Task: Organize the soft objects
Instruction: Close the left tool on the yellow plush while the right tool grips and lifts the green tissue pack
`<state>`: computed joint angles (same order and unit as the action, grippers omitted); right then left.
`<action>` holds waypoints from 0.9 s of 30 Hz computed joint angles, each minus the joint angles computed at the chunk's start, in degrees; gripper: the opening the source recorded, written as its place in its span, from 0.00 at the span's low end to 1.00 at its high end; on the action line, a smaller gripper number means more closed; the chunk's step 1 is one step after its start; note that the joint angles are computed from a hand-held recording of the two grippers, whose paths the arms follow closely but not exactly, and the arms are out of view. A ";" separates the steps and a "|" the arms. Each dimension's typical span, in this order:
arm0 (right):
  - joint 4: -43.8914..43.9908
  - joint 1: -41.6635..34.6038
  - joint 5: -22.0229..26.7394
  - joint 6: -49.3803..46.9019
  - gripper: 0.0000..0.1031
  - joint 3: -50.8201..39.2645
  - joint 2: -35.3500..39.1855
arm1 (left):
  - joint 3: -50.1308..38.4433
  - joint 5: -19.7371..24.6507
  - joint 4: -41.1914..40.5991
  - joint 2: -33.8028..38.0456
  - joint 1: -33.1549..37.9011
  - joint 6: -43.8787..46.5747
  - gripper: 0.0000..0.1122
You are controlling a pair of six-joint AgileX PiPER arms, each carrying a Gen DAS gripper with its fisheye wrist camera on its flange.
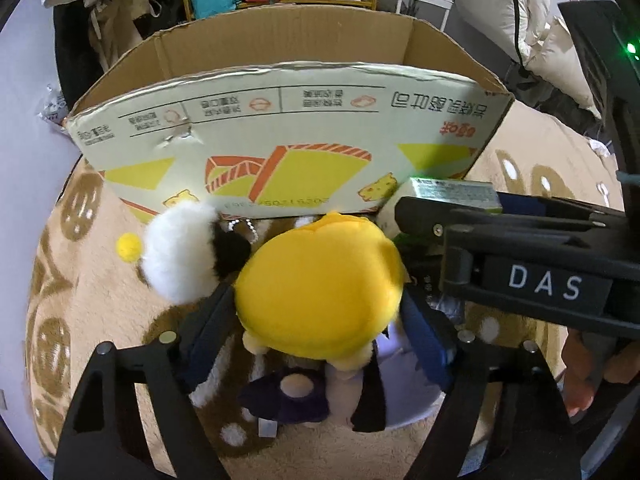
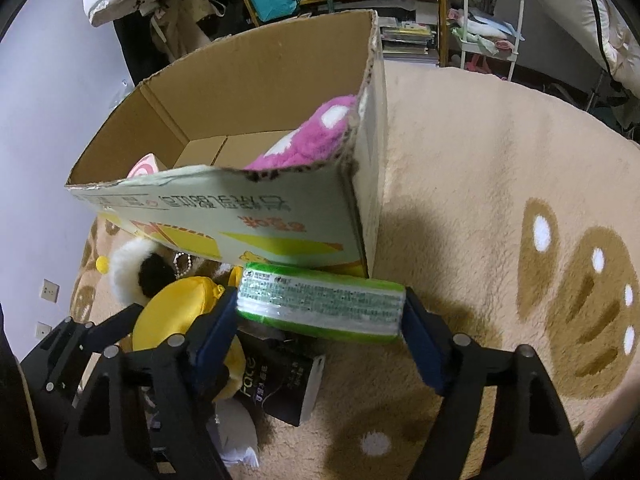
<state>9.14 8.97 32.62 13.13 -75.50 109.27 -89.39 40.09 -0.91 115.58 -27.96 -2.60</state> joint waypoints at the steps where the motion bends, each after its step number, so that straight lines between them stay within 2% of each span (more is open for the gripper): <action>1: -0.10 -0.01 0.00 0.06 0.79 0.04 -0.06 | 0.09 -0.14 -0.41 -0.05 0.12 0.58 0.68; 7: -1.74 0.26 -0.17 1.98 0.78 0.56 -0.65 | 1.31 -1.77 -0.87 -1.12 -0.08 1.97 0.61; 16: -3.69 0.49 -2.74 3.45 0.78 4.14 -5.17 | 3.82 -4.04 -2.07 -4.20 0.92 2.08 0.59; 27: -5.34 1.14 -6.01 6.31 0.78 10.20 -13.79 | 11.73 -10.97 7.06 -12.87 -0.08 -6.87 0.59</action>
<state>3.81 10.11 26.61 19.44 -65.31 95.48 -77.66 29.12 6.15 102.71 -28.04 -9.48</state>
